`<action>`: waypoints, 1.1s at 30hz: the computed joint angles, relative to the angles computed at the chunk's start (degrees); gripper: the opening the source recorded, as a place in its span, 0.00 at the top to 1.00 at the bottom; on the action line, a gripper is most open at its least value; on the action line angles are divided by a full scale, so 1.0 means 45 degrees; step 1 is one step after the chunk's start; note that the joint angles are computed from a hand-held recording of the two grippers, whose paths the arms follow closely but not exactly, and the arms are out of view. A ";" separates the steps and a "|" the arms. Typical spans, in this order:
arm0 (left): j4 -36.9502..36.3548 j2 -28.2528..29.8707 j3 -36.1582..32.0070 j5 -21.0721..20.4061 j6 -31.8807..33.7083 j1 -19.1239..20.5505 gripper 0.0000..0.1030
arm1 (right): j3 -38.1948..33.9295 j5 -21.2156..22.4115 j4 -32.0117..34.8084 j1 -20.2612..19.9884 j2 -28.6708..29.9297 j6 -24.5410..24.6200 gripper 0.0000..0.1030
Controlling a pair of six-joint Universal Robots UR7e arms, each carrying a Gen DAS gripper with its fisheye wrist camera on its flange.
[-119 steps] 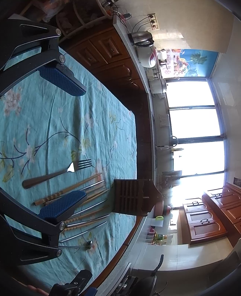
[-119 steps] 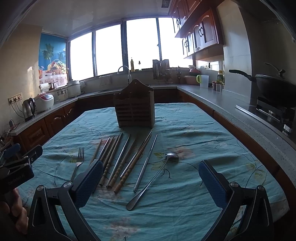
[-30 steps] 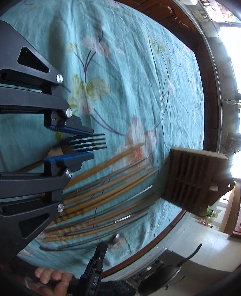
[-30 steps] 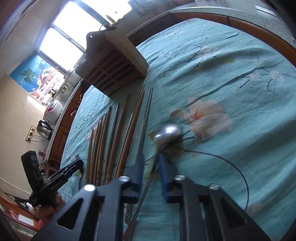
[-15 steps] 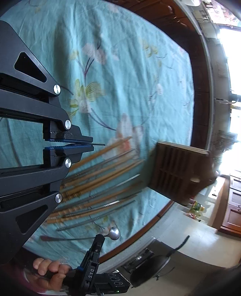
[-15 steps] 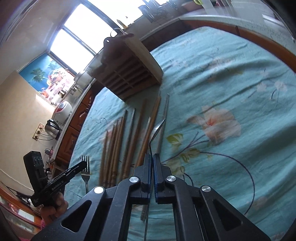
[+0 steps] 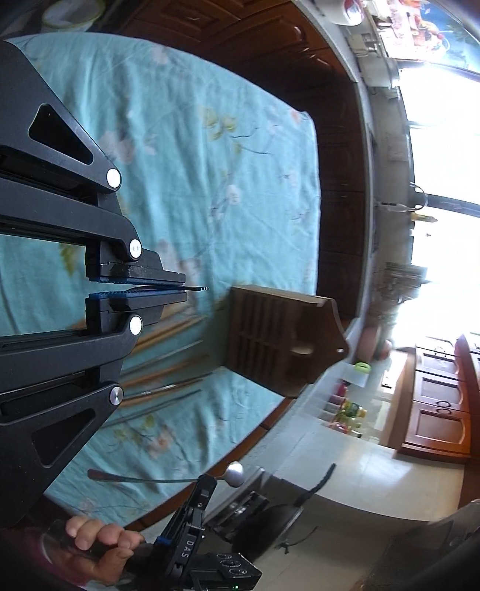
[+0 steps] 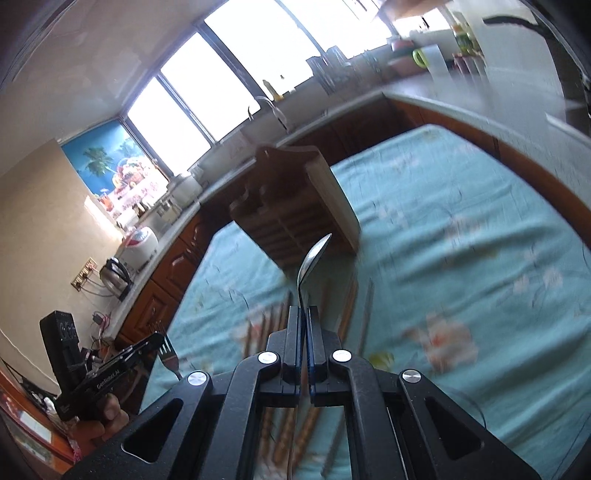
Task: Organize utensils
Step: 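Lift and carry the fork and spoon into the wooden holder with both tools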
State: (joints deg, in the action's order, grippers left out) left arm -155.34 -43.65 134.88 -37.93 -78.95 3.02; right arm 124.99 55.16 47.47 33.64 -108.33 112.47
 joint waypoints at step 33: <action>-0.4253 0.2970 -0.6509 0.5629 0.9388 0.4453 0.98 | -0.0899 0.1775 -1.3829 0.8050 0.2785 0.6998 0.98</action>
